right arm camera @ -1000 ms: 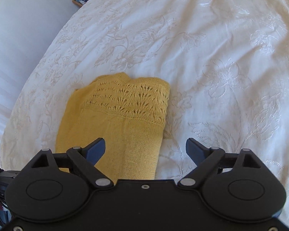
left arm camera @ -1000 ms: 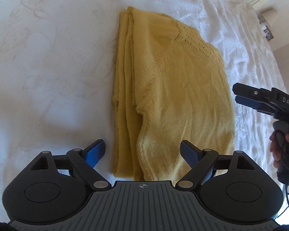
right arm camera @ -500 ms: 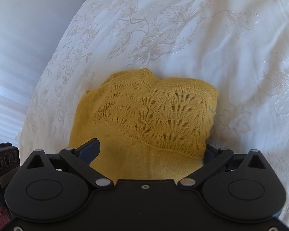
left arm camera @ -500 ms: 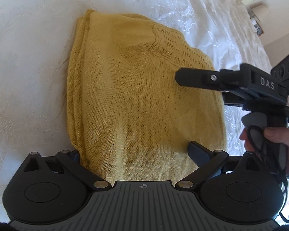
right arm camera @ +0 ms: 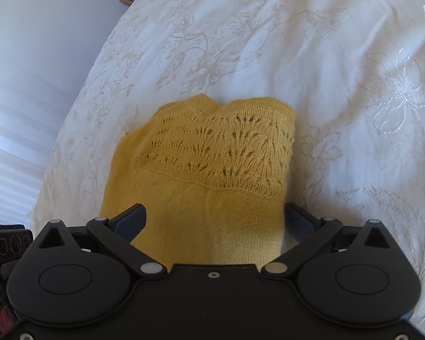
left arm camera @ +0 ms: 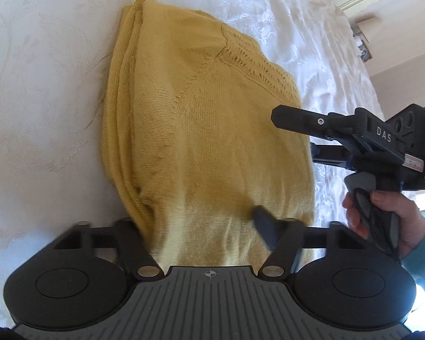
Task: Fold small clothes
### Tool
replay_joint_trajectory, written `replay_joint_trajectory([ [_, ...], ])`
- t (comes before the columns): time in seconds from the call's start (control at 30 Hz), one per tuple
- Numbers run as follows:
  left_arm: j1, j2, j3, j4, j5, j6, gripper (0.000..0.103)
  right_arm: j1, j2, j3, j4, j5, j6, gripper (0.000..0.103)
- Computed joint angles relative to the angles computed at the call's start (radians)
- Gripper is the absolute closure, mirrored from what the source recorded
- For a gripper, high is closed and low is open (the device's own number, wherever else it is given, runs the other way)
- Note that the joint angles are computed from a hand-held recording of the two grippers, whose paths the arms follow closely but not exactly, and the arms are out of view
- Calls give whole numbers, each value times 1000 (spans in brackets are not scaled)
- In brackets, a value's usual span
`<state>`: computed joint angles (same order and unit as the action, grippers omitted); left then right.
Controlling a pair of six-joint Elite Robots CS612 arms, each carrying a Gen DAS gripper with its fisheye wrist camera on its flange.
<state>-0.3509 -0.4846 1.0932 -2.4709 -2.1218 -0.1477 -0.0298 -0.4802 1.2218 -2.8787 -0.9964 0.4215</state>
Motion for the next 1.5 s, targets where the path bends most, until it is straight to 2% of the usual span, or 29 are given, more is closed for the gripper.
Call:
replay_joint_trajectory([
  [0.03, 3, 7, -15, 25, -21, 8, 77, 2, -5, -4, 29, -17, 5, 36],
  [0.07, 7, 16, -32, 39, -54, 5, 80, 5, -10, -6, 53, -43, 6, 48],
  [0.13, 6, 14, -38, 45, -70, 26, 82, 10, -19, -9, 71, -69, 5, 58],
  [0.23, 1, -9, -12, 23, -75, 51, 82, 17, -46, 19, 41, -109, 10, 64],
  [0.37, -4, -45, 48, -43, -122, 13, 86, 14, -90, 99, -68, -121, 91, 67],
  [0.47, -16, -79, 110, -84, -148, 12, 86, 11, -137, 178, -118, -126, 104, 67],
  [0.67, -51, -150, 239, -89, -197, 55, 86, 1, -244, 354, -123, -132, 95, 67],
  [0.8, -70, -192, 321, -76, -195, 94, 86, -12, -300, 459, -119, -119, 94, 67],
  [0.9, -82, -212, 370, -95, -131, 70, 86, -15, -324, 501, -87, -149, 75, 60],
  [0.97, -99, -226, 400, -122, 14, 40, 86, -5, -335, 513, -51, -244, 62, 58],
  [1.0, -103, -231, 414, -128, 77, 19, 86, 4, -339, 514, -34, -314, 53, 53],
  [1.07, -108, -230, 427, -139, 165, -28, 79, 10, -344, 523, -30, -372, 54, 48],
  [1.1, -107, -226, 427, -147, 177, -43, 73, 9, -345, 530, -44, -378, 53, 46],
  [1.23, -112, -240, 444, -169, 232, 14, 71, 16, -357, 551, -86, -397, -12, 41],
  [1.33, -121, -271, 480, -230, 298, 45, 71, 23, -362, 560, -110, -398, -47, 40],
  [1.4, -128, -286, 496, -288, 340, 44, 71, 26, -364, 564, -127, -396, -57, 35],
  [1.5, -138, -293, 501, -363, 374, 65, 71, 34, -361, 565, -150, -403, -77, 33],
])
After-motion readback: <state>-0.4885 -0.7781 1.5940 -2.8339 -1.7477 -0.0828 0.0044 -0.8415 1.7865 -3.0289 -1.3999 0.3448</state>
